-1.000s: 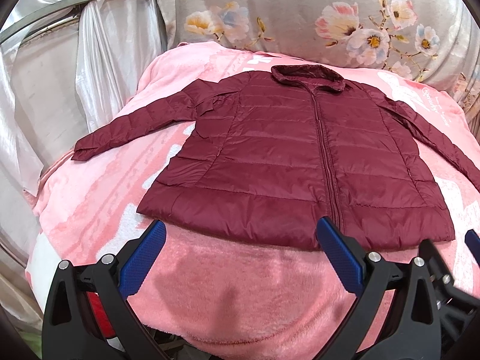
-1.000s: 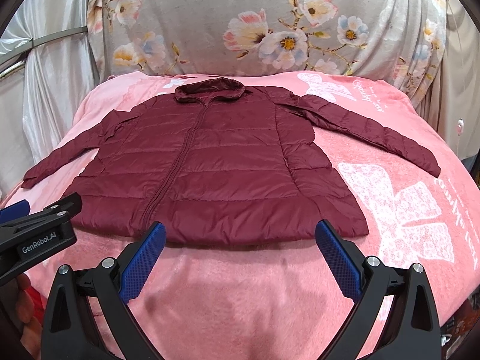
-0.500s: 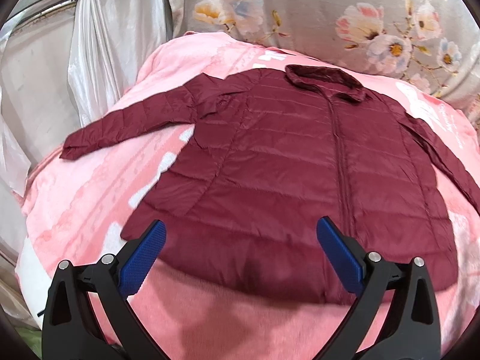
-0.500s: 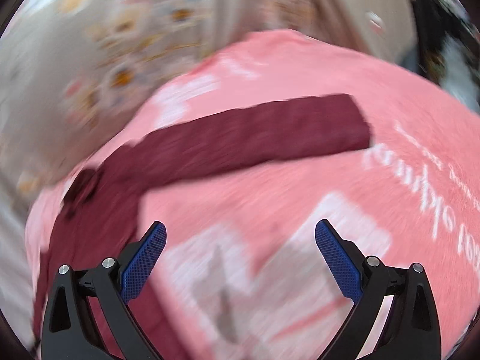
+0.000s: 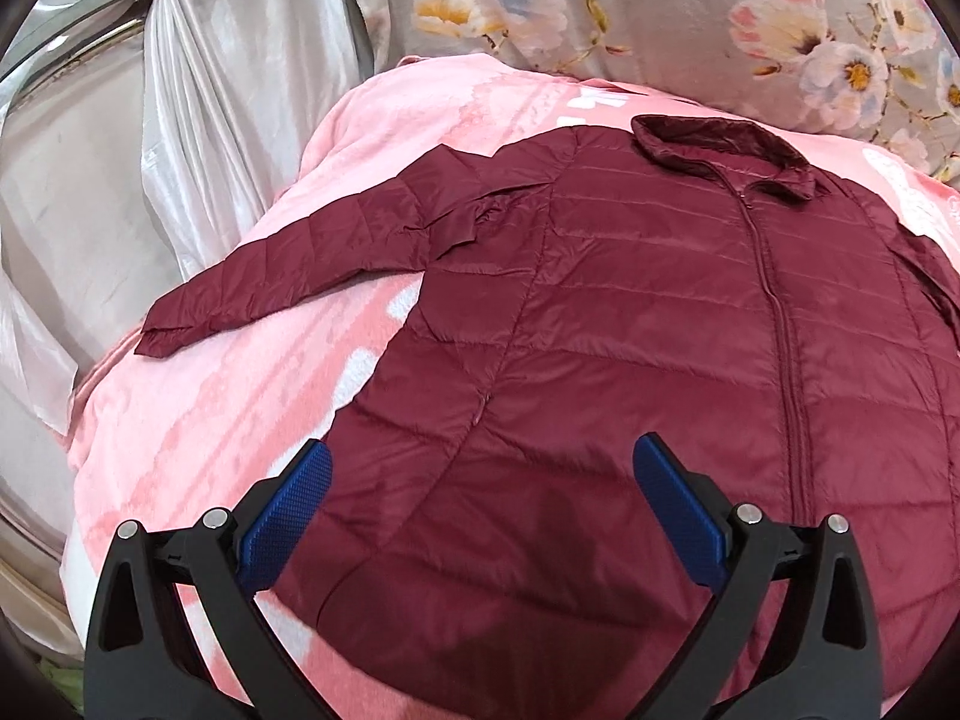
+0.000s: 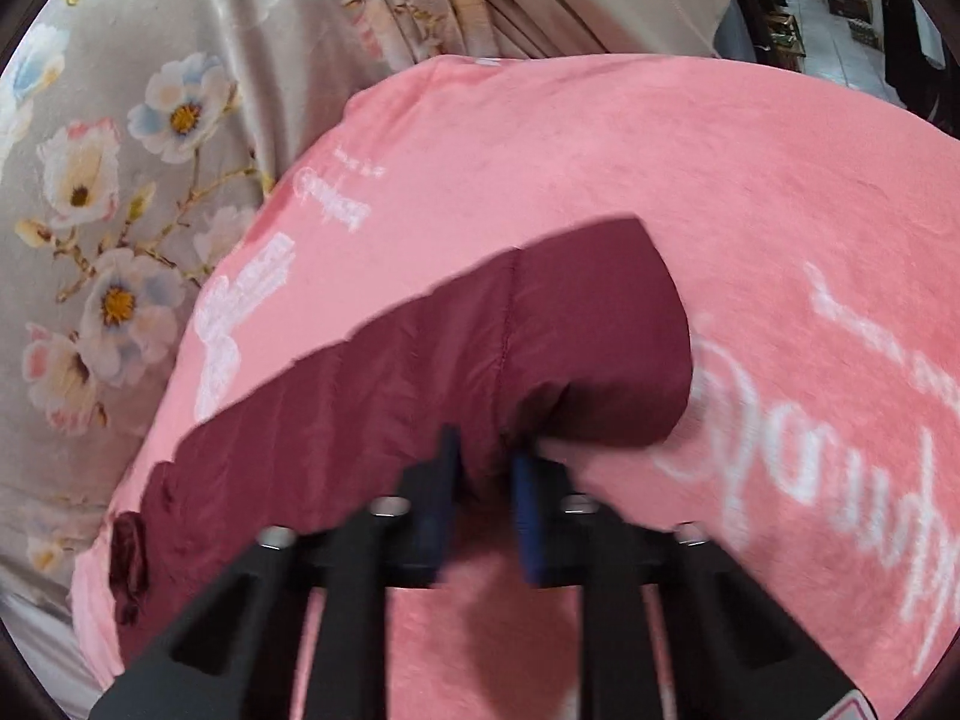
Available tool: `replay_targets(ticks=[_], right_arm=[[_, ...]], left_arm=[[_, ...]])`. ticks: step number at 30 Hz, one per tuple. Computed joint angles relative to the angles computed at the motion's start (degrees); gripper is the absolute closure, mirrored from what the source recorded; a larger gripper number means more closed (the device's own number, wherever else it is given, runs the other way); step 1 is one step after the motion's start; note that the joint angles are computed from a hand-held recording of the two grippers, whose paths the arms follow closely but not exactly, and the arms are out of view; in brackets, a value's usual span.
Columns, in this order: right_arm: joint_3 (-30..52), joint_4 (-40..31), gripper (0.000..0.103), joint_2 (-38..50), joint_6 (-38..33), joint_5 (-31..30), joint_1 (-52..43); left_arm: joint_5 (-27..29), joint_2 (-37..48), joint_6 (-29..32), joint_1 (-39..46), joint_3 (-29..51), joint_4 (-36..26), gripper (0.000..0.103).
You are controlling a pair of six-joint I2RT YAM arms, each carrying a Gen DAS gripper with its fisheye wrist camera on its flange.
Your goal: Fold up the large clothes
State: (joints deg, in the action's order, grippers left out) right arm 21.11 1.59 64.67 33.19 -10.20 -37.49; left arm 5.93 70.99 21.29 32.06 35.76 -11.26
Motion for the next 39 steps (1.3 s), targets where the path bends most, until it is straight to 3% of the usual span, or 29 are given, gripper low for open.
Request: replay_targets(ticks=[5,9,14,18,21,23,25,30,35,37,39], right_arm=[[9.3,-3.0,0.096,-4.8,-1.9,17.7,25.1],[21.2,-3.1,0.096,3.6,-5.3,25.5,48.3],[36.7,-3.2,0.096,23.4,-7.9,24.5,66.8],[45.4,-5.5,0.092,35.8,-8.7,21.8,73.8],[49.2,-6.9,0.083,42.2,-7.6,17.5,77.0],[48.4,-6.7,0.061,42.4,-6.5,17.6,78.8],[42.7,-3.4,0.055,38.7,-5.3,18.6,80.2],[33.8,-1.8,0.052,29.9,-0.6,20.2,75.7],[23.1,-1.4,0.052,19.8,4.6,19.5,65.6],[19.8,-0.3,0.052,17.5,5.6,17.7,59.6],[18.3,1.0,0.052,17.6,6.3,15.1,53.7]], left_arm=[[-2.8,3.7,-1.3,-1.8,0.9,3.3,0.005],[-3.8,6.9,-2.0,-1.3,2.5,4.5,0.005],[-3.0,9.8,-1.3,1.4,4.2,5.0,0.005],[-0.5,12.8,-0.2,4.4,6.4,4.6,0.005],[2.7,15.0,0.6,6.2,9.0,2.4,0.005],[5.6,16.6,1.0,7.1,11.5,-0.2,0.005],[9.6,18.2,0.9,7.7,14.8,-4.0,0.005],[21.3,25.6,-0.1,5.8,26.8,-17.1,0.005],[23.6,38.1,-5.2,0.2,39.5,-28.4,0.005],[25.7,41.1,-9.6,-0.8,42.0,-29.9,0.006],[27.3,41.1,-13.9,-1.6,41.6,-27.5,0.017]])
